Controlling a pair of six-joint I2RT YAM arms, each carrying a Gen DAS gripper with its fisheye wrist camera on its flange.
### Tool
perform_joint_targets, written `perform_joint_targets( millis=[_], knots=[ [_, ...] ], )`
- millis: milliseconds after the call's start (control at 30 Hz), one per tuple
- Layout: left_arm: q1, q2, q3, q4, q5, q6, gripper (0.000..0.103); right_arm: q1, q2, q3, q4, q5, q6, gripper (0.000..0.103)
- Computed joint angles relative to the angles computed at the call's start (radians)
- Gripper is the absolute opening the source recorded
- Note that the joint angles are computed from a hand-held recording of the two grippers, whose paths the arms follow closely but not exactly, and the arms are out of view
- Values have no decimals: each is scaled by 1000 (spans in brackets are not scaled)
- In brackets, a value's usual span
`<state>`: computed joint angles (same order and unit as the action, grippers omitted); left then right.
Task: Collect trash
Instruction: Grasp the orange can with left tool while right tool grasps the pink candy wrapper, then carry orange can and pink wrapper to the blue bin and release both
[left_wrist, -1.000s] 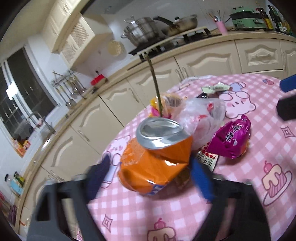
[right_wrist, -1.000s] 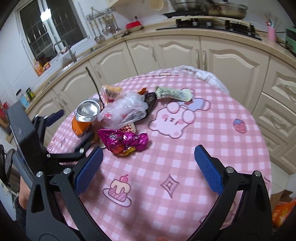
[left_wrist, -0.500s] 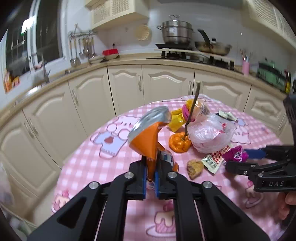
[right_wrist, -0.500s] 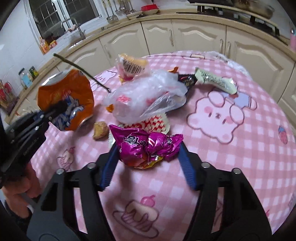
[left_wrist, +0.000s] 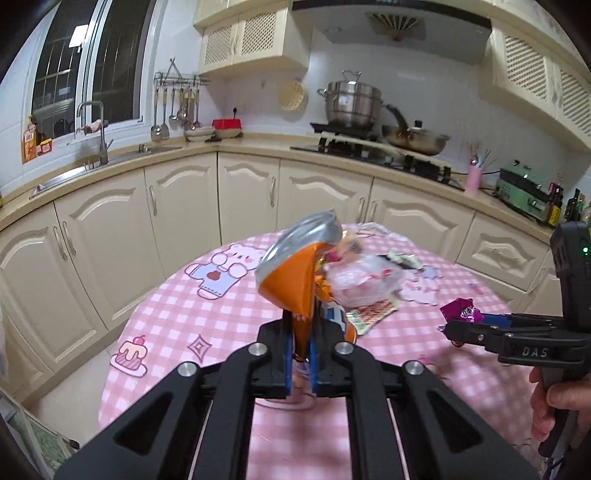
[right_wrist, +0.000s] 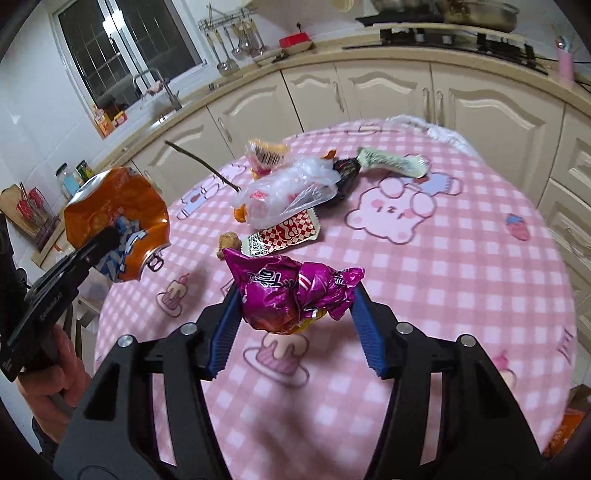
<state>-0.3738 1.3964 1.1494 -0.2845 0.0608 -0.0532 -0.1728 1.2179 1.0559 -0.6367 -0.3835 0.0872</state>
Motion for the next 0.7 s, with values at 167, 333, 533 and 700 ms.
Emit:
perform_joint_targets(
  millis=[167,333,533,700],
  knots=[
    [-91,-90,-14,-32,-51,-32,6,-111,-101,5,-80,-93,-45,57],
    [-228,-131,2,-53,-125,-73,6,-272,-162,40,-177,-201,-118,57],
    [-416,-119,45,-59,-182,-119,6,-600,-182,90,-348,-401,-319,57],
    [-543,-49,100,-50,-164,-159,6,-969,-86,173,-586,-570,-636,57]
  ],
)
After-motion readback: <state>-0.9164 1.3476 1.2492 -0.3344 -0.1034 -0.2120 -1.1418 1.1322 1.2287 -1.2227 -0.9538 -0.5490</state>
